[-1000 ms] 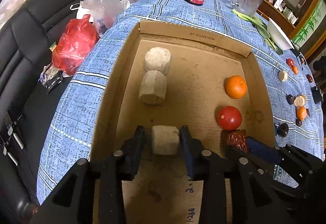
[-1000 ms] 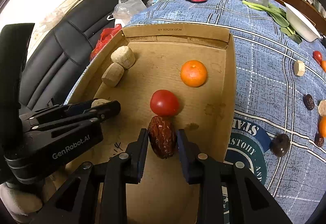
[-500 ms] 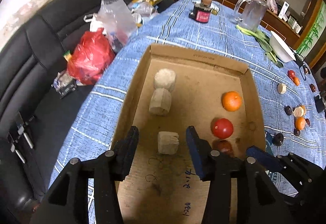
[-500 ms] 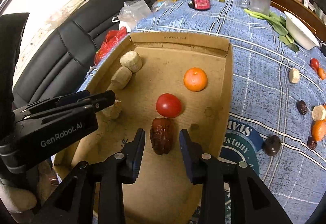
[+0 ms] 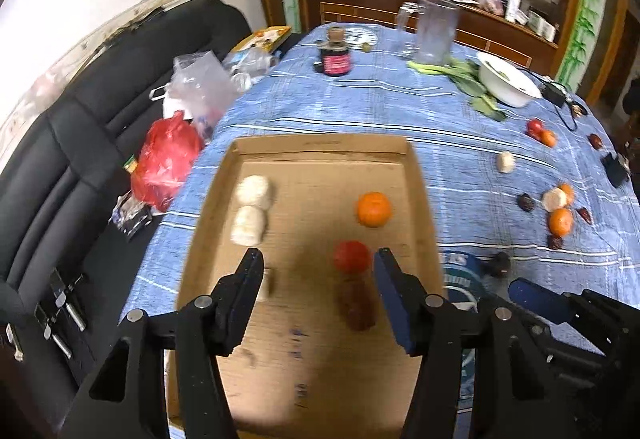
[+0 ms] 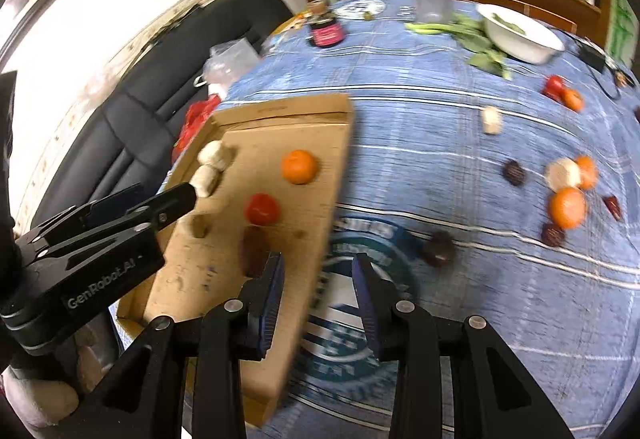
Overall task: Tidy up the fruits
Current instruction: 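Withdraw both tools from the box toward the tablecloth, then grasp a mandarin orange with the left tool while the right tool grasps a red date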
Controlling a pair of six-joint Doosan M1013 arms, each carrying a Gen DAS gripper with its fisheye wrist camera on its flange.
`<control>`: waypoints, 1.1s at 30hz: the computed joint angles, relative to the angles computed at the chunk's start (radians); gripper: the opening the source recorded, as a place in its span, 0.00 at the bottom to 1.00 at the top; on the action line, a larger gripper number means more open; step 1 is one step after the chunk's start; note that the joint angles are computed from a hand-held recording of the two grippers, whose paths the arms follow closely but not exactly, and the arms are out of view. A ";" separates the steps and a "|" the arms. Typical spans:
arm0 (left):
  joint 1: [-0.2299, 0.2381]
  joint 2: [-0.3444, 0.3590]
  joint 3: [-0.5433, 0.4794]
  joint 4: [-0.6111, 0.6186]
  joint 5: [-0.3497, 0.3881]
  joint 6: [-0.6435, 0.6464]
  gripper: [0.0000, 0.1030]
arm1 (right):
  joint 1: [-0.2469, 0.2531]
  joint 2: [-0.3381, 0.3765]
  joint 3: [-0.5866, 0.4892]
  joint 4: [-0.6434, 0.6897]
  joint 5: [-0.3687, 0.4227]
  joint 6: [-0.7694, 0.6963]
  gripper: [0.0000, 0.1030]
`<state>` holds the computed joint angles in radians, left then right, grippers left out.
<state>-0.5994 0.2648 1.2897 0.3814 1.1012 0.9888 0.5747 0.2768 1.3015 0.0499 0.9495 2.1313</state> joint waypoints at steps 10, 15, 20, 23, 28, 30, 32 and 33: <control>-0.063 0.056 -0.056 -0.070 0.010 0.037 0.55 | -0.064 -0.099 0.137 -0.026 0.006 0.094 0.37; -0.081 0.087 -0.085 -0.127 0.023 0.051 0.55 | -0.110 -0.143 0.203 -0.038 0.005 0.131 0.37; -0.094 0.118 -0.116 -0.170 0.034 0.070 0.55 | -0.166 -0.170 0.250 -0.028 -0.003 0.149 0.37; -0.097 0.139 -0.135 -0.196 0.045 0.083 0.55 | -0.192 -0.173 0.263 -0.021 -0.009 0.135 0.37; -0.099 0.181 -0.179 -0.267 0.033 0.123 0.55 | -0.231 -0.166 0.264 -0.014 -0.024 0.098 0.37; -0.101 0.198 -0.199 -0.291 0.023 0.143 0.55 | -0.247 -0.162 0.261 -0.020 -0.034 0.088 0.37; -0.100 0.215 -0.219 -0.322 0.021 0.158 0.55 | -0.261 -0.154 0.252 -0.028 -0.042 0.071 0.37; -0.100 0.228 -0.234 -0.342 0.018 0.165 0.54 | -0.266 -0.151 0.248 -0.034 -0.044 0.062 0.37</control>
<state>-0.6995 0.4928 1.0555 0.0396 1.1196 1.1537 0.3089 0.1262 1.5495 0.0155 0.9054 2.1930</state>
